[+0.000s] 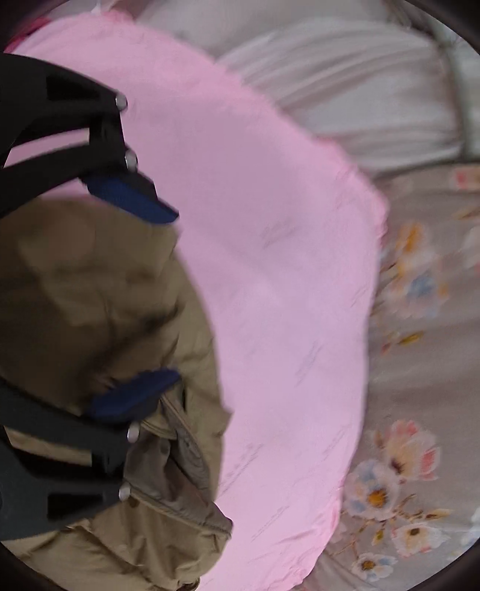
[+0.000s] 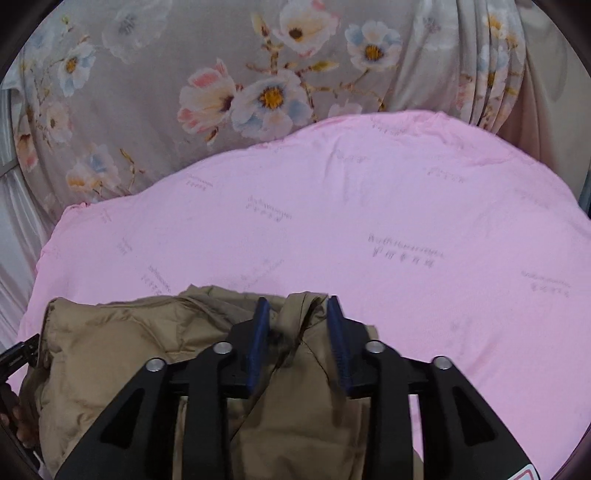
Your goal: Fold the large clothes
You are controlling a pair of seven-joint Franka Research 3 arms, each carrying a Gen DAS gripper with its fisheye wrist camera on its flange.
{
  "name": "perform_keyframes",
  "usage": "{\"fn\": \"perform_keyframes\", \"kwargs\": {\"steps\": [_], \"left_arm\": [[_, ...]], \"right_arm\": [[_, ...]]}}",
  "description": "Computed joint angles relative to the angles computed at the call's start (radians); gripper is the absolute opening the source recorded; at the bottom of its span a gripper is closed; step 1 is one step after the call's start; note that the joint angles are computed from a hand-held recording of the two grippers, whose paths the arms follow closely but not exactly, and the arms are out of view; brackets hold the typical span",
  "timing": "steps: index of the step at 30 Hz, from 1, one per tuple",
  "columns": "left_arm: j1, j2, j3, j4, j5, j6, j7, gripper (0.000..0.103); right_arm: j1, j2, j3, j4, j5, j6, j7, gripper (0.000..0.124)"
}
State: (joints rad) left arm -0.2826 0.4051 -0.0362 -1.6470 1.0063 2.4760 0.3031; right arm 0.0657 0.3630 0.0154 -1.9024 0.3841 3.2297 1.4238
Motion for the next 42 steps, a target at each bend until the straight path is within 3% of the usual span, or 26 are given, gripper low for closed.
{"fn": "perform_keyframes", "kwargs": {"steps": [2,4,8,9,11,13,18,20,24,27,35,42], "left_arm": [[-0.019,-0.054,0.006,-0.036,0.057,-0.026,-0.009,0.08],[-0.009,-0.087,-0.018,-0.048,0.056,-0.001,0.019,0.08],[0.022,-0.048,-0.088,0.005,-0.097,0.117,0.198,0.08],[0.028,-0.014,-0.109,0.036,-0.168,0.132,0.268,0.079],[0.015,0.062,-0.123,0.114,-0.249,0.111,0.354,0.077],[-0.016,0.125,-0.101,0.187,-0.276,0.063,0.38,0.074],[-0.065,0.261,-0.027,0.377,-0.331,-0.042,0.428,0.071],[-0.072,0.301,-0.012,0.44,-0.344,-0.067,0.454,0.071],[-0.082,0.39,0.011,0.572,-0.374,-0.107,0.498,0.071],[-0.096,0.437,0.034,0.627,-0.376,-0.108,0.496,0.072],[-0.08,0.481,0.043,0.637,-0.414,-0.028,0.472,0.072],[-0.085,0.491,0.057,0.638,-0.416,-0.006,0.461,0.072]], "right_arm": [[0.005,-0.041,0.013,-0.026,-0.019,0.004,-0.027,0.04],[-0.01,-0.064,0.06,-0.03,-0.031,-0.021,-0.066,0.04],[-0.071,-0.043,0.209,0.023,0.024,-0.128,-0.207,0.035],[-0.055,-0.03,0.208,0.041,0.025,-0.153,-0.225,0.034],[0.035,-0.005,0.129,0.068,-0.023,-0.178,-0.204,0.03],[0.112,0.035,0.049,0.12,-0.076,-0.227,-0.162,0.029],[0.19,0.147,-0.074,0.261,-0.176,-0.334,-0.029,0.029],[0.169,0.183,-0.067,0.311,-0.177,-0.365,-0.008,0.029],[0.182,0.261,-0.114,0.423,-0.229,-0.42,0.091,0.029],[0.148,0.313,-0.089,0.5,-0.225,-0.466,0.11,0.028],[0.169,0.365,-0.111,0.556,-0.29,-0.469,0.159,0.028],[0.165,0.388,-0.104,0.575,-0.299,-0.459,0.173,0.03]]}}
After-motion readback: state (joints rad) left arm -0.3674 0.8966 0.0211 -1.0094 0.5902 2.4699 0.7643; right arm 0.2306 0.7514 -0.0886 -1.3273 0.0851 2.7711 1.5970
